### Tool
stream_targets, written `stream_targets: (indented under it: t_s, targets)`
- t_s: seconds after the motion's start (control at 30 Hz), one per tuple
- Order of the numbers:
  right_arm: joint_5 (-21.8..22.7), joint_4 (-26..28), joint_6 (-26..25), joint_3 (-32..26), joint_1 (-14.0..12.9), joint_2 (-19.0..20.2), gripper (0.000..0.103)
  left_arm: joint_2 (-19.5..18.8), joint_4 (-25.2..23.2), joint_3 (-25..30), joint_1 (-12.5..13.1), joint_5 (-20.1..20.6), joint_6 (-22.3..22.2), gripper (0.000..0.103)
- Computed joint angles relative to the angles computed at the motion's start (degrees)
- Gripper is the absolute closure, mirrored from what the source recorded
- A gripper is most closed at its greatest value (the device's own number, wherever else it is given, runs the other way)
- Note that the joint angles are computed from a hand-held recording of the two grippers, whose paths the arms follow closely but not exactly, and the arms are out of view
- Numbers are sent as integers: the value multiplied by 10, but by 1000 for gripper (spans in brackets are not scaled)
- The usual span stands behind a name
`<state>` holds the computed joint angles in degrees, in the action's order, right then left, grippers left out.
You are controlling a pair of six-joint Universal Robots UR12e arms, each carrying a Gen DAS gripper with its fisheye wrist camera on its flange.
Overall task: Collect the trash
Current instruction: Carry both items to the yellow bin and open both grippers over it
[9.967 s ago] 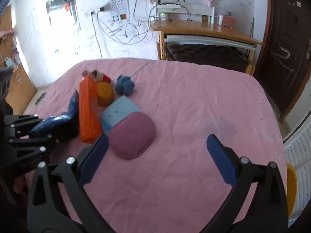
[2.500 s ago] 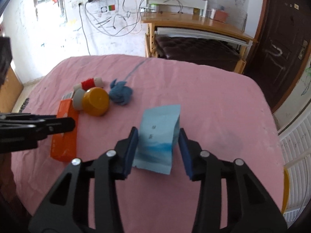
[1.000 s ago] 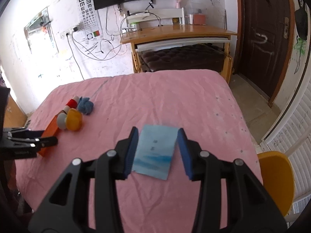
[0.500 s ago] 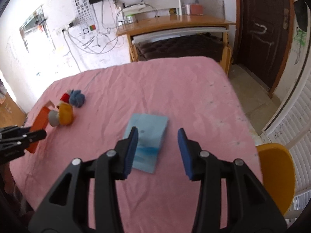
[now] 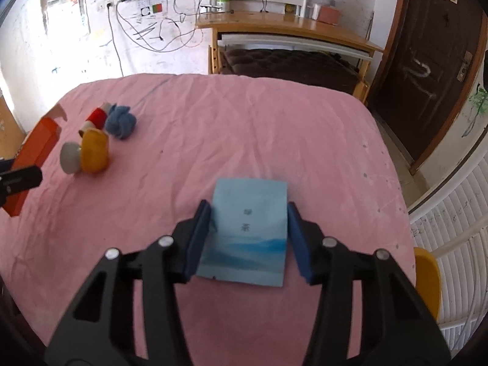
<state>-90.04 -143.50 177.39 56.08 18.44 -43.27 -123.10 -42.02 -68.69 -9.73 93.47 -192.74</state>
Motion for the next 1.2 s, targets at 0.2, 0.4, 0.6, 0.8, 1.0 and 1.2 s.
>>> stream_targets:
  t_s: [0.2, 0.4, 0.6, 0.8, 1.0, 1.2]
  targets:
    - [-7, -65, 31, 38, -9, -24, 55, -7, -1, 15, -2, 3, 3, 73]
    - [-38, -117, 69, 92, -33, -58, 55, -24, 0, 50, -15, -6, 25, 73]
    - [-56, -140, 103, 137, -58, -81, 55, -54, -20, 106, -34, -16, 56, 73]
    - [-75, -156, 141, 172, -79, -96, 55, -90, -50, 168, -55, -31, 89, 73]
    - [-94, -165, 172, 203, -97, -107, 55, -132, -82, 239, -78, -48, 116, 73]
    - [-91, -155, 196, 227, -115, -107, 55, -192, -154, 342, -97, -94, 124, 73]
